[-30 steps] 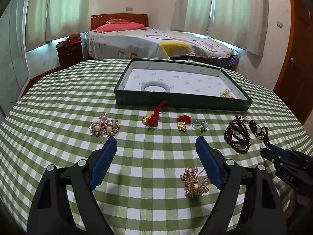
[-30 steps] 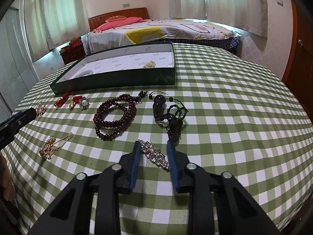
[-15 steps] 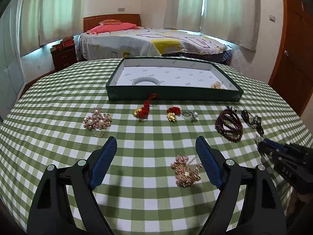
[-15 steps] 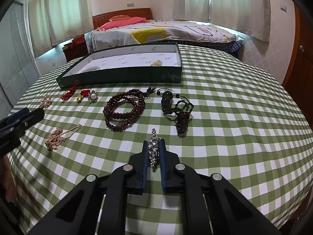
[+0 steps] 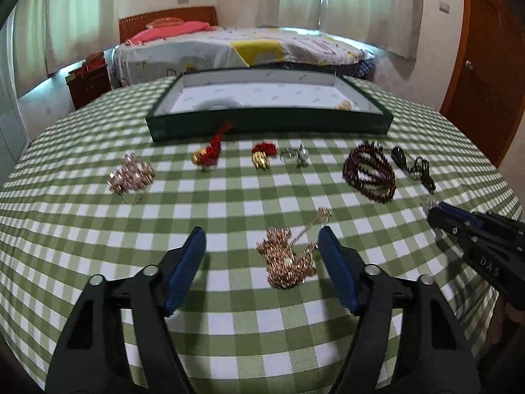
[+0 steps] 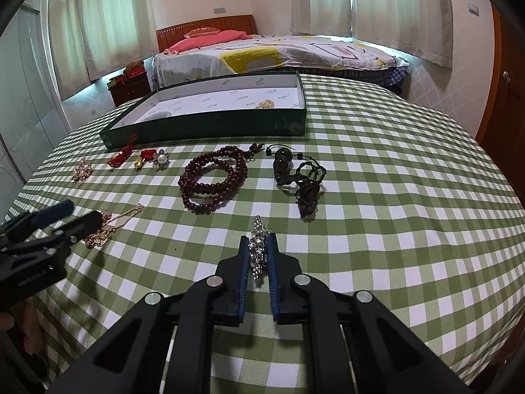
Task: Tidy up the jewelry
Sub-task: 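Grasp the gold chain brooch with the left tool, then carry the gold brooch and silver clip into the box and open both tools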
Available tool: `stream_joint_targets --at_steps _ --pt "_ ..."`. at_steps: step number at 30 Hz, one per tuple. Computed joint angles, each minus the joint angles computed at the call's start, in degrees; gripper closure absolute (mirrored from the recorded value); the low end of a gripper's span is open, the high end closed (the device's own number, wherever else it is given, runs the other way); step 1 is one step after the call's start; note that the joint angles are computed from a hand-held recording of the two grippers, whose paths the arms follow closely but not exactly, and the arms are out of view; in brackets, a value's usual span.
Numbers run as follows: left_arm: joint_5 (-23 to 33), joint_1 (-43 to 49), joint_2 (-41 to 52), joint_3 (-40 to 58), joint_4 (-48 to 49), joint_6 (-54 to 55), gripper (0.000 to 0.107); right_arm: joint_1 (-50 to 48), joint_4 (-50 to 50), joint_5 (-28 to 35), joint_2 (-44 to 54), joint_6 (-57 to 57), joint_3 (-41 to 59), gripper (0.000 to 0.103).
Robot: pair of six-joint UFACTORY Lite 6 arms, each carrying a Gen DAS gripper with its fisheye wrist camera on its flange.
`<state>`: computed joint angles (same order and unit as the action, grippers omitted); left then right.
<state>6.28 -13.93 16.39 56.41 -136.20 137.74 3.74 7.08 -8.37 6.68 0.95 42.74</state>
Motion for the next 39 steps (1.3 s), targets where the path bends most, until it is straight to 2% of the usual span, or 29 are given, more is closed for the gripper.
stream_joint_targets --at_steps 2,6,8,9,12,14,16,22,29,39 --pt "-0.11 0.04 0.82 0.16 3.32 -3.35 0.043 0.06 -0.36 -0.15 -0.33 0.51 -0.32 0.092" --pt "0.38 -0.51 0.41 -1.08 -6.24 7.30 0.044 -0.22 -3.03 -0.37 -0.42 3.29 -0.61 0.092" --pt "0.56 -0.62 0.04 -1.51 -11.25 12.38 0.057 -0.27 -4.24 -0.52 -0.27 4.64 -0.64 0.092" --pt "0.82 -0.59 -0.19 -1.87 -13.19 14.26 0.060 -0.29 -4.45 -0.60 -0.28 4.89 -0.73 0.092" --pt "1.80 -0.34 -0.90 -2.95 -12.41 13.97 0.071 -0.24 -5.13 -0.65 -0.19 5.65 -0.69 0.092" --pt "2.63 -0.23 -1.15 -3.42 -9.34 11.72 0.084 -0.18 -5.19 -0.69 -0.12 5.75 -0.63 0.092" --pt "2.87 -0.33 -1.32 -3.62 -8.48 11.37 0.089 -0.12 -5.25 -0.75 -0.16 5.80 -0.71 0.092" --pt "5.00 1.37 -1.76 -3.81 6.44 -3.53 0.095 0.24 -3.91 -1.08 -0.66 4.93 -0.97 0.092" --pt "6.77 1.39 -5.41 -6.12 -2.86 6.66 0.098 0.40 -2.87 -1.70 -1.86 4.18 -1.45 0.092" --pt "7.15 2.97 -6.60 -4.78 2.98 0.27 0.099 -0.02 -4.96 -1.97 -2.60 6.39 -1.58 0.092"
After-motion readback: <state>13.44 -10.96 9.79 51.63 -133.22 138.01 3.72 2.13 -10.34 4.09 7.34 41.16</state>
